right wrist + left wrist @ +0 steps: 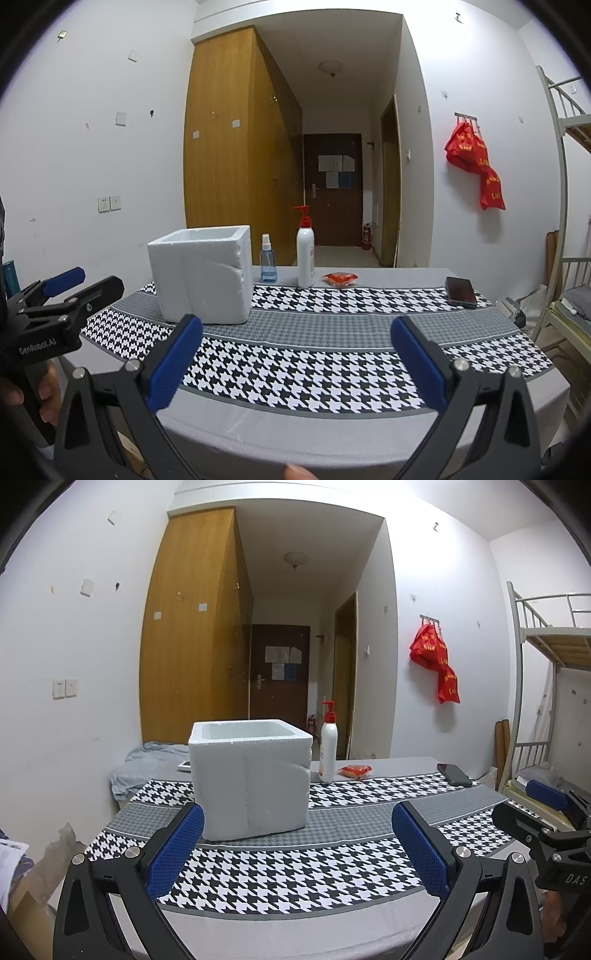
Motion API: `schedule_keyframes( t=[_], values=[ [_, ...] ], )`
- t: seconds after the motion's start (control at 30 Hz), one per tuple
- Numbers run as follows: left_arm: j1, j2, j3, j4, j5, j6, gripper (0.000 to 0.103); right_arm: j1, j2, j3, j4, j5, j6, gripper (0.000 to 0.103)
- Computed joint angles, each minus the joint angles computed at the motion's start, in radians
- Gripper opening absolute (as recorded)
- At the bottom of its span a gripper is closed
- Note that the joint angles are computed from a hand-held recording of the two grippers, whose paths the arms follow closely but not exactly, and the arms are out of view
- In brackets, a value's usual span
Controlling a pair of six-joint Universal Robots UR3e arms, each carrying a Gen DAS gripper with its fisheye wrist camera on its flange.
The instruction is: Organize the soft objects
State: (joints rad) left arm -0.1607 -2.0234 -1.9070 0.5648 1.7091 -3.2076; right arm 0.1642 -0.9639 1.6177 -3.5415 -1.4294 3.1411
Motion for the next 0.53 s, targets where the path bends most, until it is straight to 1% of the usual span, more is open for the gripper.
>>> schedule_keyframes(
  t=[0.53],
  values=[
    [0.013,0.006,-0.019,0.011,-0.03,0.006,0.102,0.004,0.006,-0.008,0.016,-0.007,-0.002,0.103]
  ],
)
